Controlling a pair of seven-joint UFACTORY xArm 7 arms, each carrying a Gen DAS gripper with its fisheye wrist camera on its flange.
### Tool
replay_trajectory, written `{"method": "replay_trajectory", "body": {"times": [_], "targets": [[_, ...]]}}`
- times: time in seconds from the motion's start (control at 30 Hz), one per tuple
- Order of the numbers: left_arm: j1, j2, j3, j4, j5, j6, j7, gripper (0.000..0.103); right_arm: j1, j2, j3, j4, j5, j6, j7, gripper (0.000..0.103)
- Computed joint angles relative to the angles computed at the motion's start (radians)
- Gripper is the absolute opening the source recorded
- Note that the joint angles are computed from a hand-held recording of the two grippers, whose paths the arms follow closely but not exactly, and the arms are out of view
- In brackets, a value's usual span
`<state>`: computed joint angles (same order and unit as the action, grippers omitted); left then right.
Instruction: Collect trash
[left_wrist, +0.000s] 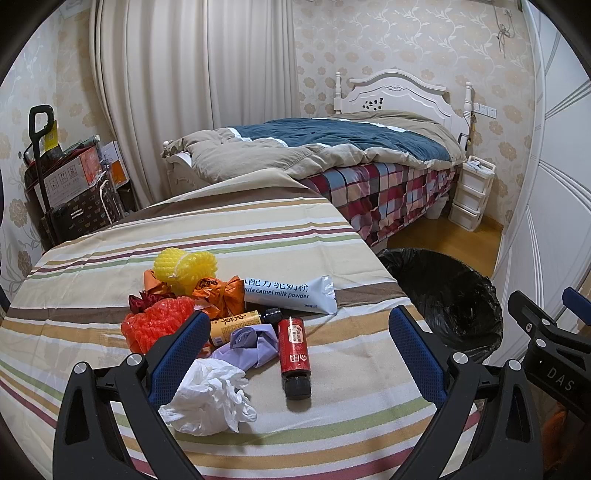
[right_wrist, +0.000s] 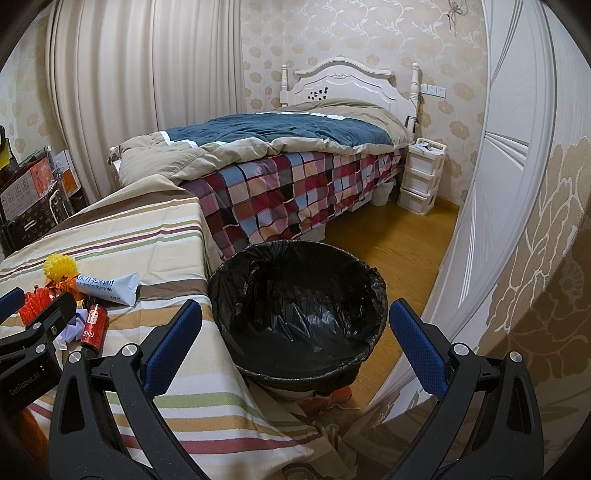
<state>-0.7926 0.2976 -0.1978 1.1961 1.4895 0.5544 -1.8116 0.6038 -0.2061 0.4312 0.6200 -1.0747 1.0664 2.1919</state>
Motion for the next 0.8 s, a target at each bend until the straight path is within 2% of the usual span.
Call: {"method": "replay_trajectory", "body": {"times": [0.53, 0.8], "targets": [[-0.001, 0.002, -0.002, -0.004, 0.005, 0.001, -0.003, 0.097, 0.0, 0.003, 0.0, 0.0, 0.0, -0.002, 0.002, 0.099], [0.03, -0.061, -0.005, -0.083, 0.012, -0.023, -0.001, 0.097, 0.019, 0.047, 0.009, 0.03, -0.015, 0.013, 0.019, 0.099]]}}
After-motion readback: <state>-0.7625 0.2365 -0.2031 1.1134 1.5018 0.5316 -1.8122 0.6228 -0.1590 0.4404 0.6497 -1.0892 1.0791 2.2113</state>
